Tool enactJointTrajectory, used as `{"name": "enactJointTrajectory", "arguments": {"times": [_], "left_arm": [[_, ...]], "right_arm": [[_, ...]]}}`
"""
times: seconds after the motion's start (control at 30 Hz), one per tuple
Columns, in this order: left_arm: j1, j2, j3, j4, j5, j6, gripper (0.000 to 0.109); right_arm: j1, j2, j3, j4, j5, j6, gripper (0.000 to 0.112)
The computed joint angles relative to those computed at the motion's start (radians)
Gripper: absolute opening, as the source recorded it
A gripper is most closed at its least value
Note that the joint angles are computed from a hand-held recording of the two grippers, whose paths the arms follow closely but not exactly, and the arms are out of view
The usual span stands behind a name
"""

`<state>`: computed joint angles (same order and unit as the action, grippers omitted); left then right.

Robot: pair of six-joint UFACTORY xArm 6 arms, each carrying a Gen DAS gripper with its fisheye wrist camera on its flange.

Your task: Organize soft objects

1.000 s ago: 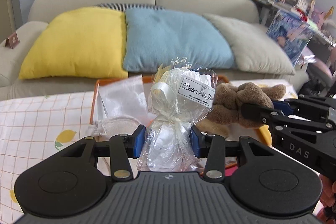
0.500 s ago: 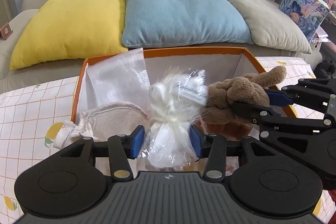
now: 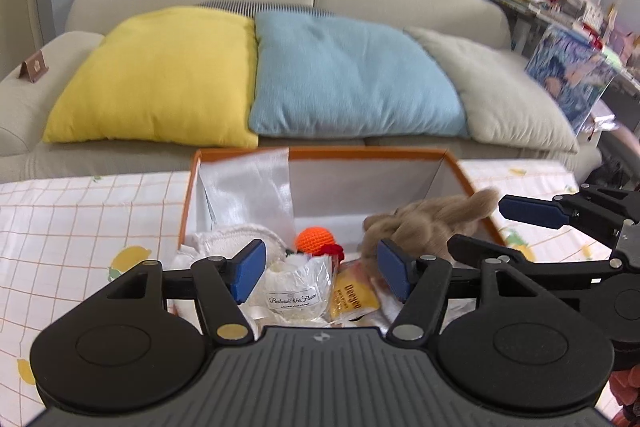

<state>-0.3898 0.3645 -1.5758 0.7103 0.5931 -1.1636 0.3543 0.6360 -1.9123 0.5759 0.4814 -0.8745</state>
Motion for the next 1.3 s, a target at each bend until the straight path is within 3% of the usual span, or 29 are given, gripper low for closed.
{"name": "enactJointTrajectory", "arguments": {"times": [0.23, 0.3, 0.5, 0.6, 0.67, 0.8, 0.93, 1.07, 1.3], "left_arm": [[-0.045, -0.119, 0.075, 0.142, -0.01, -0.131, 0.076], [-0.062, -0.156, 0.102, 0.209, -0.01, -0.199, 0.076], [-0.134, -0.249, 0.169, 0.375, 0.017, -0.341, 0.078], [-0.177, -0.286, 0.203, 0.44, 0.037, -0.402, 0.081], [-0.203, -0.309, 0.226, 0.472, 0.053, -0.444, 0.082], [-0.265, -0.347, 0.267, 0.532, 0.104, -0.494, 0.085], [-0.316, -0.38, 0.313, 0.564, 0.136, -0.565, 0.085], [-0.371, -0.391, 0.337, 0.588, 0.213, -0.63, 0.085], [-0.472, -0.384, 0.358, 0.574, 0.347, -0.618, 0.087]], "right_arm": [[-0.014, -0.146, 0.118, 0.01, -0.018, 0.076, 0.064], [-0.021, -0.2, 0.168, 0.018, -0.037, 0.102, 0.071], [-0.037, -0.397, 0.374, 0.151, -0.098, 0.038, 0.076], [-0.041, -0.498, 0.484, 0.255, -0.128, -0.038, 0.088], [-0.046, -0.561, 0.551, 0.312, -0.132, -0.085, 0.088], [-0.063, -0.678, 0.683, 0.395, -0.135, -0.138, 0.089], [-0.081, -0.777, 0.8, 0.412, -0.141, -0.104, 0.092], [-0.069, -0.878, 0.927, 0.498, -0.228, -0.154, 0.096], [-0.037, -0.985, 1.079, 0.576, -0.345, -0.208, 0.096]]}}
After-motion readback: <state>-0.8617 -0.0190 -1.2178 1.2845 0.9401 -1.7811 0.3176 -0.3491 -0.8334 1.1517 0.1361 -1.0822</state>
